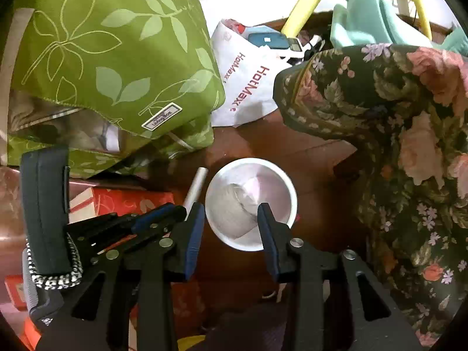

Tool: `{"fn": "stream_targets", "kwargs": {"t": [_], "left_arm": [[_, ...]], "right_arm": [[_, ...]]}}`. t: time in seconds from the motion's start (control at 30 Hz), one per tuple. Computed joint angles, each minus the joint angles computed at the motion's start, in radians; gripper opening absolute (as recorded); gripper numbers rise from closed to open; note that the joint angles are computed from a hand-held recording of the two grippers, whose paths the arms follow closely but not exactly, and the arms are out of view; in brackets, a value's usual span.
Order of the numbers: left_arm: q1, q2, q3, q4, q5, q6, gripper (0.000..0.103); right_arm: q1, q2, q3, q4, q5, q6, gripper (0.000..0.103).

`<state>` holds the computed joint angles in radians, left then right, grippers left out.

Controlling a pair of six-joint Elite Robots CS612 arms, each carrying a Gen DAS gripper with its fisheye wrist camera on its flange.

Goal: Collect trash
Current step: 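Carry both items over the white bin and open both tools to drop them, then move both open tools back over the items on the bed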

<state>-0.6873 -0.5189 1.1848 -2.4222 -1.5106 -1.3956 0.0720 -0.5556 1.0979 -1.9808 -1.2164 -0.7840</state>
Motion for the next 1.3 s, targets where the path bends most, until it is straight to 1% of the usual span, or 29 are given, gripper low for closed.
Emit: {"fn": "stream_targets", "kwargs": {"t": [0.07,0.13,0.23,0.37,0.5,0.63,0.8,0.87,1.0,1.1,1.23,1.3], "left_arm": [[0.001,0.004,-0.004,-0.002,-0.008,0.003,0.010],[0.000,0.000,0.001,-0.002,-0.005,0.005,0.016],[-0.004,-0.011,0.014,-0.010,0.009,0.001,0.018],[-0.010,-0.025,0.027,-0.020,0.027,0.000,0.019],[-0.021,-0.043,0.032,-0.012,0.060,0.012,0.019],[-0.032,-0.061,0.034,-0.005,0.099,0.020,0.019],[-0.048,-0.077,0.022,0.009,0.150,0.035,0.019],[-0.055,-0.081,0.013,0.017,0.170,0.046,0.019],[-0.070,-0.080,-0.029,0.056,0.218,0.074,0.019],[-0.080,-0.071,-0.071,0.079,0.250,0.094,0.019],[-0.086,-0.045,-0.138,0.074,0.262,0.133,0.019],[-0.089,-0.025,-0.190,0.094,0.268,0.165,0.019]], "right_arm": [[0.003,0.000,0.002,-0.008,-0.010,0.000,0.037],[0.005,-0.007,0.015,-0.033,-0.022,-0.009,0.045],[0.002,-0.019,0.036,-0.066,-0.021,-0.018,0.046],[-0.004,-0.032,0.048,-0.076,-0.016,-0.022,0.046],[-0.016,-0.050,0.065,-0.081,0.008,-0.021,0.046],[-0.029,-0.076,0.092,-0.108,0.037,-0.018,0.046],[-0.055,-0.112,0.125,-0.138,0.082,-0.017,0.046],[-0.068,-0.130,0.145,-0.170,0.101,-0.013,0.046],[-0.096,-0.149,0.156,-0.194,0.144,-0.001,0.046],[-0.114,-0.157,0.163,-0.233,0.148,0.018,0.046],[-0.144,-0.161,0.155,-0.264,0.155,0.043,0.046],[-0.160,-0.161,0.149,-0.289,0.155,0.059,0.046]]}}
